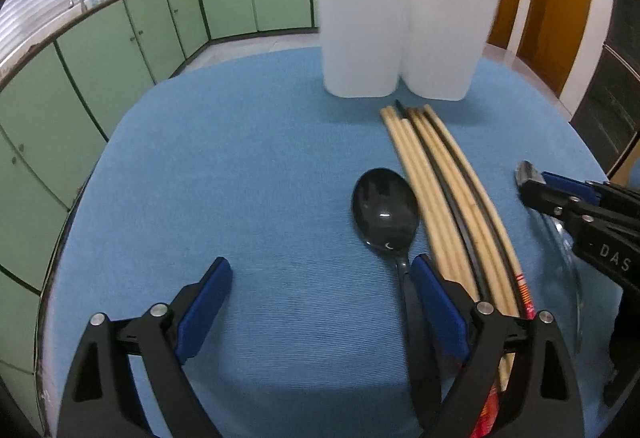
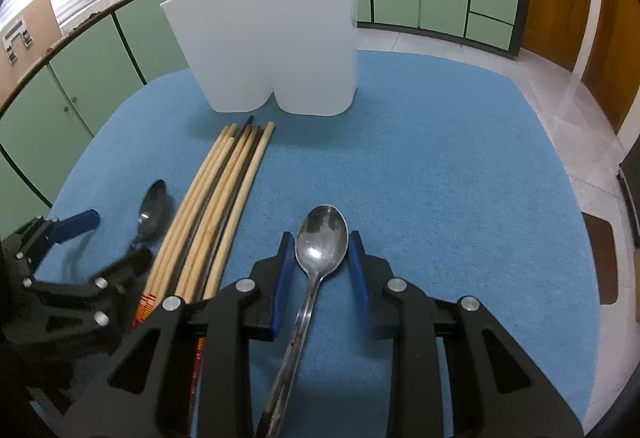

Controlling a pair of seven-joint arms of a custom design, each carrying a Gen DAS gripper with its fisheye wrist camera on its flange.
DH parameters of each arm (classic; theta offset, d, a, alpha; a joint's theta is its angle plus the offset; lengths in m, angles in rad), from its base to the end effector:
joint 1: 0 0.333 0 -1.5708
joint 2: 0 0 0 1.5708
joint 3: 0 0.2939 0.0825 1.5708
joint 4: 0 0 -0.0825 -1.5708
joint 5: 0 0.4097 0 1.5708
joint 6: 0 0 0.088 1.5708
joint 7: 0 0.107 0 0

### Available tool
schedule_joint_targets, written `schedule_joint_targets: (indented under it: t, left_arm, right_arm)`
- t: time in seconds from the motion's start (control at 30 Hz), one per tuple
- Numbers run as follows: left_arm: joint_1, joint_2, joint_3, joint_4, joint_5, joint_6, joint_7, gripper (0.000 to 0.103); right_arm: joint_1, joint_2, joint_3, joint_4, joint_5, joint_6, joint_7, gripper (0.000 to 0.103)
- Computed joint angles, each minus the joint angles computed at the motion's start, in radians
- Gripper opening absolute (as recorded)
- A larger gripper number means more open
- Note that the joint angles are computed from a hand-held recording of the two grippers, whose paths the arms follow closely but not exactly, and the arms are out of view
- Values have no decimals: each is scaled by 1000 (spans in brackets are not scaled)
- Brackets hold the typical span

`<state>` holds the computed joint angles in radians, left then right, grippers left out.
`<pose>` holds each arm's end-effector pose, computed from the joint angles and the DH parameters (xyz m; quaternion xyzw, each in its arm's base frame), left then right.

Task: Organize utensils
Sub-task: 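Grasp the silver spoon with the right tool while the left tool grasps the black spoon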

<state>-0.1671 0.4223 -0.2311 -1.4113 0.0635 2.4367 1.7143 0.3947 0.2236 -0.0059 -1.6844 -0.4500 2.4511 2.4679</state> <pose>0.6977 -0.2595 0.5089 -0.4749 0.8264 -0.2482 0.1730 0.6386 0.2618 0.4975 -0.5859 0.7448 -0.2189 0.2327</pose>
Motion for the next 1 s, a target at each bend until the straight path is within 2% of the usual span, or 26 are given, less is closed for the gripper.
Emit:
schedule_joint_targets:
  t: [0.2,0.33,0.57,0.77,0.83,0.93,1.0]
  left_arm:
    - [15,16,-1,29,-20,-14,-3,89]
    - [25,33,-25,67,-69,-26,30,89]
    - [-29,150,-5,251,-24,-85,12,89]
    - [-35,196,-3,310,-21,-123,10,89]
    - [-39,240,0,379,-20,-161,10,88]
    - [-31,224,-4,349,-30,-152,22,86]
    - [-29,224,-5,348,-32,-145,31,77]
  right_arm:
    - [10,19,-3,33,-33,-46,6,26]
    - [2,14,-3,24,-11,-40,-12,29]
    - [-17,18,-1,28,57,-24,-33,31]
    - [-23,20,-2,34,90,-36,-63,33]
    - [-24,27,0,48,104,-46,-73,33]
    - [-23,47,-3,84,117,-76,-85,33]
    - [-15,68,-6,120,112,-111,-90,32]
